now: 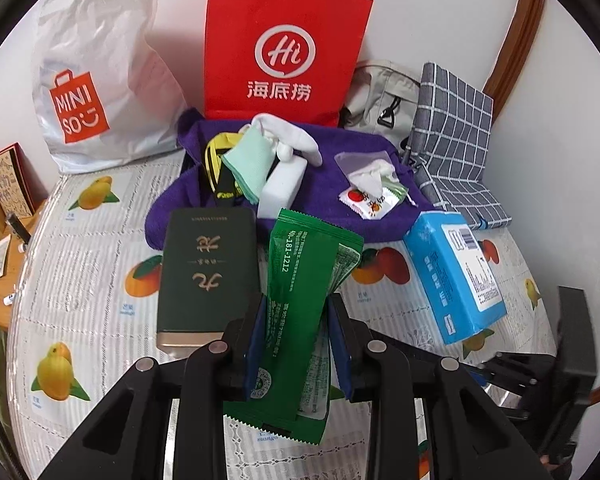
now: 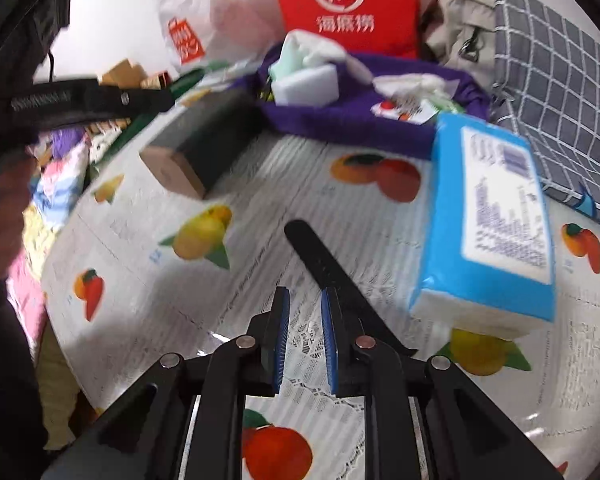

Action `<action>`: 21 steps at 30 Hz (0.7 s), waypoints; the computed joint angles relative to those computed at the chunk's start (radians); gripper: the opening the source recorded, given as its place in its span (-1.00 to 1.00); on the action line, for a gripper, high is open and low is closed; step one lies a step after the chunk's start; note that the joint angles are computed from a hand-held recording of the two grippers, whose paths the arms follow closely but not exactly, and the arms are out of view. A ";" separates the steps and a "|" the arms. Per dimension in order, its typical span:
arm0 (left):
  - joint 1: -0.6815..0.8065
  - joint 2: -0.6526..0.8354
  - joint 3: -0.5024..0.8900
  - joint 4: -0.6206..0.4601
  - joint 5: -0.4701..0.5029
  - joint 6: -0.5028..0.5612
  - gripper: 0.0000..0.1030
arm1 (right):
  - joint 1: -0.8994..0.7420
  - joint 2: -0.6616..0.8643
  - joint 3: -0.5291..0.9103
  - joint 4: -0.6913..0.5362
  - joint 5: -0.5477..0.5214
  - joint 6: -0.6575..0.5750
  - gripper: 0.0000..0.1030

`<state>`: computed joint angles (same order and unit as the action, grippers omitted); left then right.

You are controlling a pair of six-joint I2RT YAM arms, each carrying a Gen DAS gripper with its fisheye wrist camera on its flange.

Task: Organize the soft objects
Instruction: 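Carry the packet to the towel with the left tool while the right tool carries the strap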

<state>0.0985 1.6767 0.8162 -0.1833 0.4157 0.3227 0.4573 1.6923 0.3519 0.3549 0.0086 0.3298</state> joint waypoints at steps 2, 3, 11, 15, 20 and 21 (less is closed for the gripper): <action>-0.002 0.009 -0.006 0.008 0.001 0.007 -0.44 | 0.015 0.067 0.027 0.019 0.028 -0.010 -0.68; -0.002 0.012 -0.007 0.010 0.002 0.010 -0.44 | 0.020 0.099 0.042 0.027 0.044 -0.014 -0.67; 0.000 0.032 -0.003 0.020 0.023 0.023 -0.44 | 0.061 0.228 0.109 0.080 0.136 -0.055 0.07; 0.002 0.040 -0.009 0.024 0.032 0.032 -0.44 | 0.043 0.251 0.112 0.111 0.143 -0.028 -0.13; 0.018 0.058 -0.012 0.025 0.052 0.043 -0.44 | -0.033 0.208 0.104 0.049 0.037 -0.024 -0.64; 0.021 0.059 -0.014 0.026 0.056 0.045 -0.44 | -0.029 0.200 0.103 0.037 0.036 -0.027 -0.64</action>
<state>0.1197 1.7357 0.8022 -0.1574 0.4712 0.3679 0.4280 1.8920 0.4544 0.3919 0.0446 0.3031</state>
